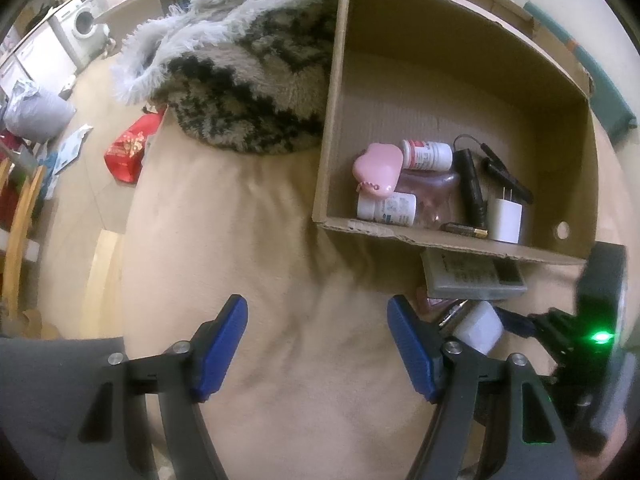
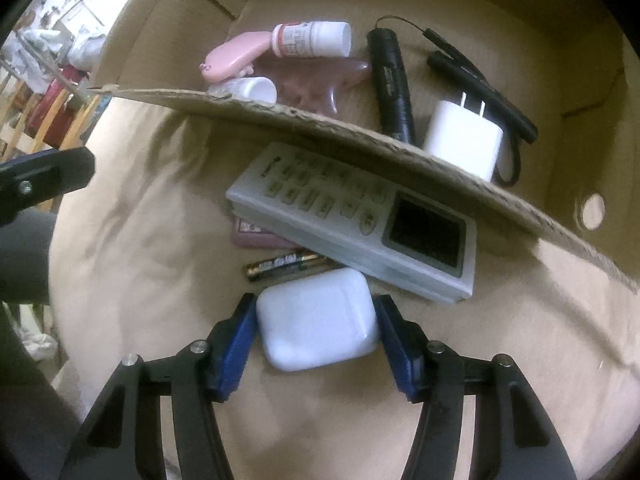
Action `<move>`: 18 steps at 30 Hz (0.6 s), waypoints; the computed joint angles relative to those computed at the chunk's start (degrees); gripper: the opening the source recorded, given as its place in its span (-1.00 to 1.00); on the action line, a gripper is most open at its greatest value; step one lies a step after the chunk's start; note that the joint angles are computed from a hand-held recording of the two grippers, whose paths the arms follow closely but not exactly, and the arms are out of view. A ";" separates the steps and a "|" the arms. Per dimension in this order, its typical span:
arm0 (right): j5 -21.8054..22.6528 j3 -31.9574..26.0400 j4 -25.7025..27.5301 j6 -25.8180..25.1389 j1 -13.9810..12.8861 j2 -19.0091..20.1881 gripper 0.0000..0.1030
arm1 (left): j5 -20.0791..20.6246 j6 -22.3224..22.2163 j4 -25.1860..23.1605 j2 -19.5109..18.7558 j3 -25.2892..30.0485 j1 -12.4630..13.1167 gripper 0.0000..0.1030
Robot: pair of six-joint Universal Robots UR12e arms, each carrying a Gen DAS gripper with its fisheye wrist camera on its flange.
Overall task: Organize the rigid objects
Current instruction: 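Grasp the white earbuds case with the right gripper, then lift the earbuds case with the right gripper while the left reaches toward a black AA battery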
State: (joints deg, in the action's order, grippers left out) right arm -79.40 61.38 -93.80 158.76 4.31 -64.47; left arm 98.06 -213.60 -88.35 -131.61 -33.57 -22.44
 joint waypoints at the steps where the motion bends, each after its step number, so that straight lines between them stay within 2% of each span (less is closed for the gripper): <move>1: 1.04 -0.12 0.73 0.55 -0.31 -0.20 0.22 | 0.18 0.06 -0.10 -0.01 0.02 -0.02 0.36; 5: 4.86 -1.58 3.34 3.04 -1.92 -0.91 0.22 | -0.02 -0.28 -0.26 0.14 -0.32 0.09 0.36; 7: 6.79 -1.92 2.98 3.79 -2.82 -1.67 0.22 | -0.60 -0.42 0.01 0.33 -0.63 0.19 0.35; 11: 9.88 -0.71 -1.66 6.33 -5.00 -3.81 0.22 | -2.90 0.22 2.48 1.06 -2.27 0.36 0.35; 14: 11.88 2.67 -7.35 9.61 -6.95 -5.79 0.22 | -2.16 1.42 1.23 0.30 -1.07 -0.03 0.35; 18: 12.98 2.37 -8.71 14.02 -7.84 -4.91 0.22 | -1.32 2.54 0.31 -0.48 -0.15 -0.51 0.35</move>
State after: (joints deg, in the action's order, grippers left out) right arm -66.42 63.74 -102.51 172.78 -3.53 -69.38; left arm 96.74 -211.06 -88.04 -132.08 -33.73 -22.95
